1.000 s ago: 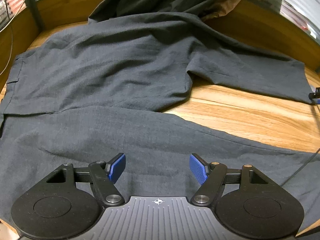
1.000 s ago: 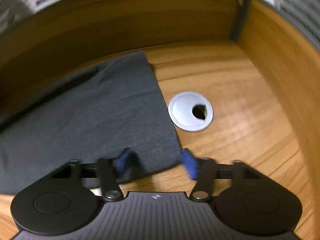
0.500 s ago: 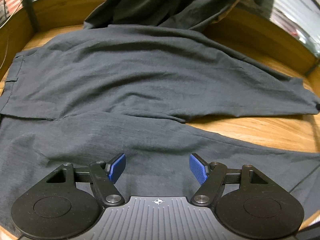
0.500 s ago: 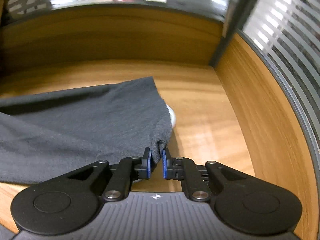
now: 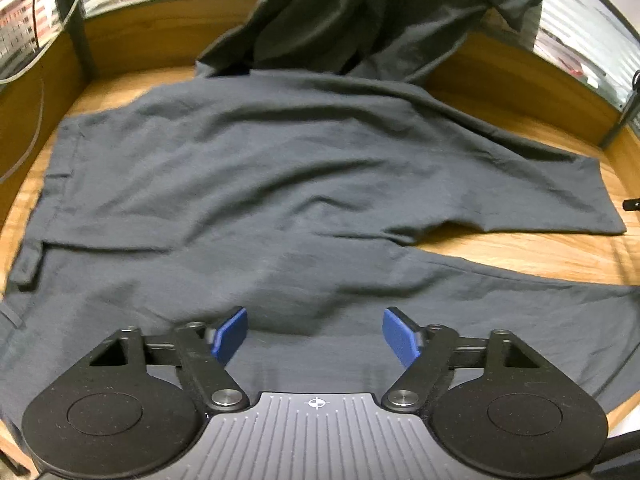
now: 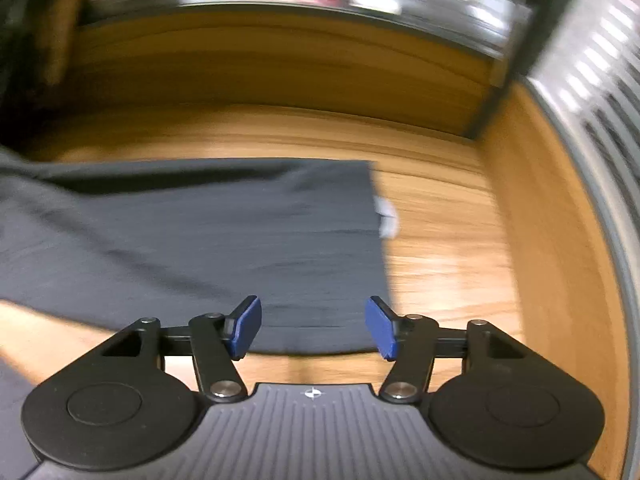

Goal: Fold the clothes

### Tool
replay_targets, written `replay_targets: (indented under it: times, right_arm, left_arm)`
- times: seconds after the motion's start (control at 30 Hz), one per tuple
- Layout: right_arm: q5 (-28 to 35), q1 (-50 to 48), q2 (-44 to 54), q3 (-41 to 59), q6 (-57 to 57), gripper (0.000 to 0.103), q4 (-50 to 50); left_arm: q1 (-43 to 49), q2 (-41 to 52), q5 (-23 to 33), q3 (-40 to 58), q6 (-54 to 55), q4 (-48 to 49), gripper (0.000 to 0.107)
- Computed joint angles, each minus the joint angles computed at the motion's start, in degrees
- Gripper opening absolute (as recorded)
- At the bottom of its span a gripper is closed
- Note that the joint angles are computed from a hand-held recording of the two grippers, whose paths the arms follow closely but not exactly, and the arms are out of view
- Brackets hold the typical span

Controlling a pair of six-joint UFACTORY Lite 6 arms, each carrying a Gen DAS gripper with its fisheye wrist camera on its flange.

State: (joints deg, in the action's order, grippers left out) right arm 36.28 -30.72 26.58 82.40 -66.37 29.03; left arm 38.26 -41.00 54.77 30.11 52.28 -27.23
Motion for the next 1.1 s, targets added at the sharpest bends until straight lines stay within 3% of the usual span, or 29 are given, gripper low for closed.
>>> replay_targets:
  times: [0.17, 0.27, 0.3, 0.5, 0.8, 1.03, 1.07, 1.1]
  right_arm:
    - [4.51, 7.04, -9.47, -7.3, -0.38, 0.065, 0.43]
    - [6.24, 13.18, -14.42, -11.48, -0.65, 0.074, 2.45]
    - [6.35, 15.58, -15.85, -12.58, -0.08, 0.079, 2.83]
    - [3.3, 30.88, -18.52, -13.46, 7.2, 0.079, 2.96]
    - [0.15, 44.07, -6.96, 0.08, 23.02, 0.075, -6.51]
    - [4.78, 49.72, 7.26, 17.4, 29.26, 0.071, -12.99]
    - [6.15, 50.39, 10.3, 21.11, 29.5, 0.069, -13.59]
    - [7.98, 51.05, 13.63, 25.37, 30.18, 0.06, -14.57]
  left_arm:
    - [9.37, 11.46, 1.35, 8.84, 17.84, -4.22, 0.084]
    - [12.3, 21.12, 0.95, 16.35, 26.36, -6.1, 0.084]
    - [12.62, 24.1, 0.74, 18.84, 28.26, -6.48, 0.084]
    - [12.56, 42.14, -0.89, 36.52, 35.47, -6.85, 0.085]
    - [8.17, 70.41, -1.59, 70.55, 25.41, -2.75, 0.086]
    - [4.57, 88.45, 2.32, 93.57, 20.34, 0.39, 0.087]
    - [4.0, 90.77, 2.1, 96.38, 20.06, 1.0, 0.087]
    - [3.59, 92.92, 1.49, 98.91, 20.02, 1.22, 0.088]
